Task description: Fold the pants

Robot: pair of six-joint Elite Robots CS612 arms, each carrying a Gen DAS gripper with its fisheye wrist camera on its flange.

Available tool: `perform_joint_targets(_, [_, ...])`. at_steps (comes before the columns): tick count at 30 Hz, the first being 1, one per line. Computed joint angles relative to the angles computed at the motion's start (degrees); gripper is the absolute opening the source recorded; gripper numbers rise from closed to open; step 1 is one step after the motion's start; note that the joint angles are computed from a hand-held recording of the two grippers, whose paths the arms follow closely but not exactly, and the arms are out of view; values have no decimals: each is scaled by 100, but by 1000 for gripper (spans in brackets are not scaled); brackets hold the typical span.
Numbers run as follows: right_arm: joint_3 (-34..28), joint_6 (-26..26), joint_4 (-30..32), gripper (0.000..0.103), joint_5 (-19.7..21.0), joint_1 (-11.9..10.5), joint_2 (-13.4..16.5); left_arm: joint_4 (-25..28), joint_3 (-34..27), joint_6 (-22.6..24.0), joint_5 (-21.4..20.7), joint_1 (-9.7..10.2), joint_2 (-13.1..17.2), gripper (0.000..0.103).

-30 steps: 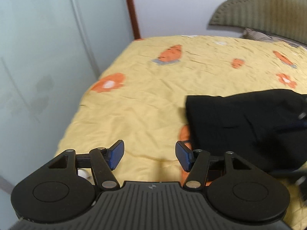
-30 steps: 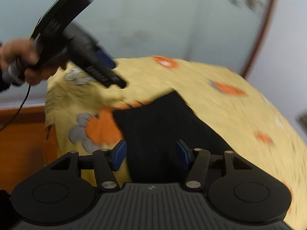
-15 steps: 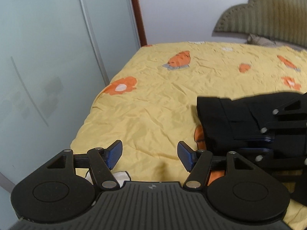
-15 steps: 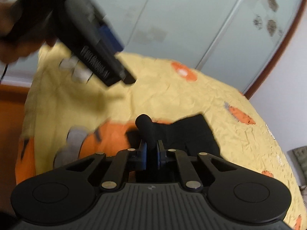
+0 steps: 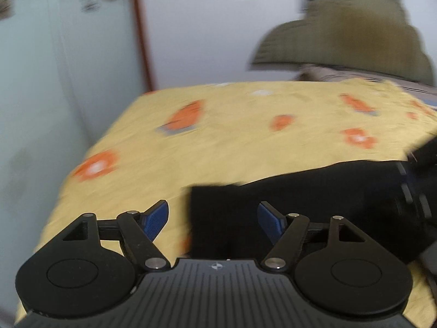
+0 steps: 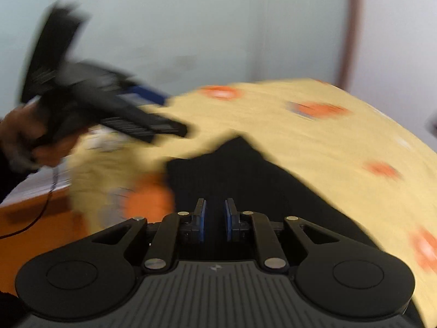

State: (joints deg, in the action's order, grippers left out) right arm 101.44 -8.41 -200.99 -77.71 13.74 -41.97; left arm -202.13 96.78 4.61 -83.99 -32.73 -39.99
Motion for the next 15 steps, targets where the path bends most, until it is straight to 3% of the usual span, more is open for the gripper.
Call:
perform_joint_targets(2, [244,597,-139,17,7,-363,-112,5,-138,79,-298,-116,89,76])
perform_joint_targets(4, [341,1222,77,33,558,-814,-178,158,-293,108,-534,-248,176,76])
perform_joint_targets(6, [295,1548,457,57,1240,-1172,-160,255,-441,193,-607,-402,285,76])
perform_joint_targets(8, [187,1465,648,63,1728,-1389,-67,271,-542,405,-527,-546,392,76])
perform_joint_targets(11, [-60,1157,1297,63,2479,-1588,62,346,-624,910,-148,-762,541,76])
perform_joint_targets(12, [-125,982,1535,63,2557,-1598,79,379,-644,1060,-43,-797,588,76])
perform_joint_targets(15, [-242,241,2355,63,2283,-1535,16,407,-649,1327,134,-855,686,77])
